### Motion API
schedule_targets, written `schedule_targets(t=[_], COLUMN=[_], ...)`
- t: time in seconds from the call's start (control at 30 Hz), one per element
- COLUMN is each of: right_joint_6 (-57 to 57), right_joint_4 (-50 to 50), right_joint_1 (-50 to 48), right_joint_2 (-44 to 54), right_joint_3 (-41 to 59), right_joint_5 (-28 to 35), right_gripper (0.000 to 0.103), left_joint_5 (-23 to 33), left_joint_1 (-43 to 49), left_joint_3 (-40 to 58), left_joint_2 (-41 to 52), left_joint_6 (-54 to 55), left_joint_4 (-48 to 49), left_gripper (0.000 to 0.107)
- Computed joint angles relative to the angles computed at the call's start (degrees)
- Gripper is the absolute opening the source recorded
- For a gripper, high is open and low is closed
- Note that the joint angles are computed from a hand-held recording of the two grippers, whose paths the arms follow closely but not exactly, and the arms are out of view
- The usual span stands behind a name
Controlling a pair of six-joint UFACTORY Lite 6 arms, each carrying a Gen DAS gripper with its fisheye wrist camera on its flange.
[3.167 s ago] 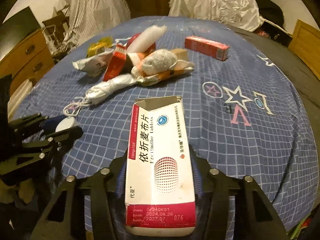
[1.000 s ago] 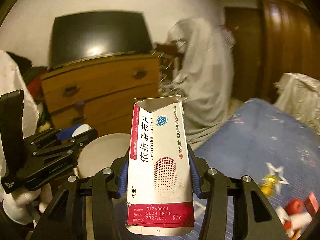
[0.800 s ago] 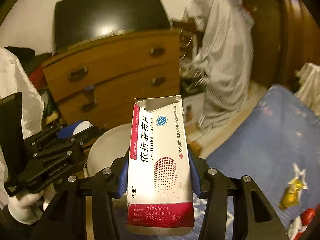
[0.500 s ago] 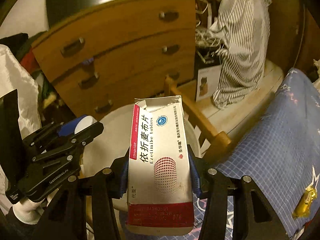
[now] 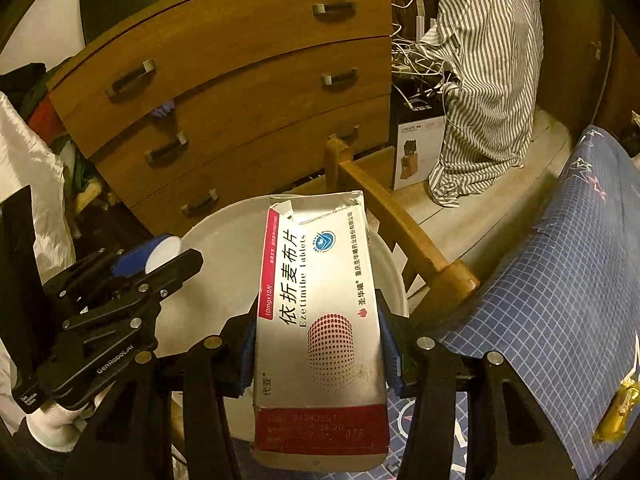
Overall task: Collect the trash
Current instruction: 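Carry the white lid and medicine box over the white bucket with both tools, then open the left tool to drop the lid while the right tool drops the medicine box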
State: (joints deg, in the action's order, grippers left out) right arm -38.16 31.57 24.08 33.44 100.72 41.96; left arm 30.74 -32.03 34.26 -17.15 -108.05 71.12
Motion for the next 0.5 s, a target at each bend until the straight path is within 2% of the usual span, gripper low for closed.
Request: schedule_targets(t=[0.07, 0.1, 0.13, 0.37, 0.5], right_joint_6=[-0.27, -0.78, -1.57, -9.46, -18.95], right_joint_4=[0.27, 1.12, 2.17, 11.11, 19.49], right_joint_1=[-0.07, -0.44, -0.82, -6.31, -13.53], right_joint_2=[0.34, 0.11, -0.40, -6.91, -17.97], right_joint_3=[0.70, 0.54, 0.03, -5.42, -17.00], right_joint_5=[0.31, 0.07, -0.35, 1.65, 4.69], right_gripper=[0.059, 0.068, 0.070, 0.070, 0.070], left_joint_5=[0.01, 0.02, 0.96, 5.45, 9.48], left_joint_1=[0.63, 1.08, 0.81, -2.04, -8.72], left_joint_3=[0.49, 0.43, 0.19, 0.68, 4.22], left_joint_2=[0.34, 0.13, -0.48, -2.58, -0.82], left_joint_6=[0.31, 0.48, 0.08, 1.99, 1.05], left_joint_4=[-0.42, -0.69, -0.82, -3.47, -3.78], left_gripper=[0.046, 0.056, 0.059, 0.059, 0.059])
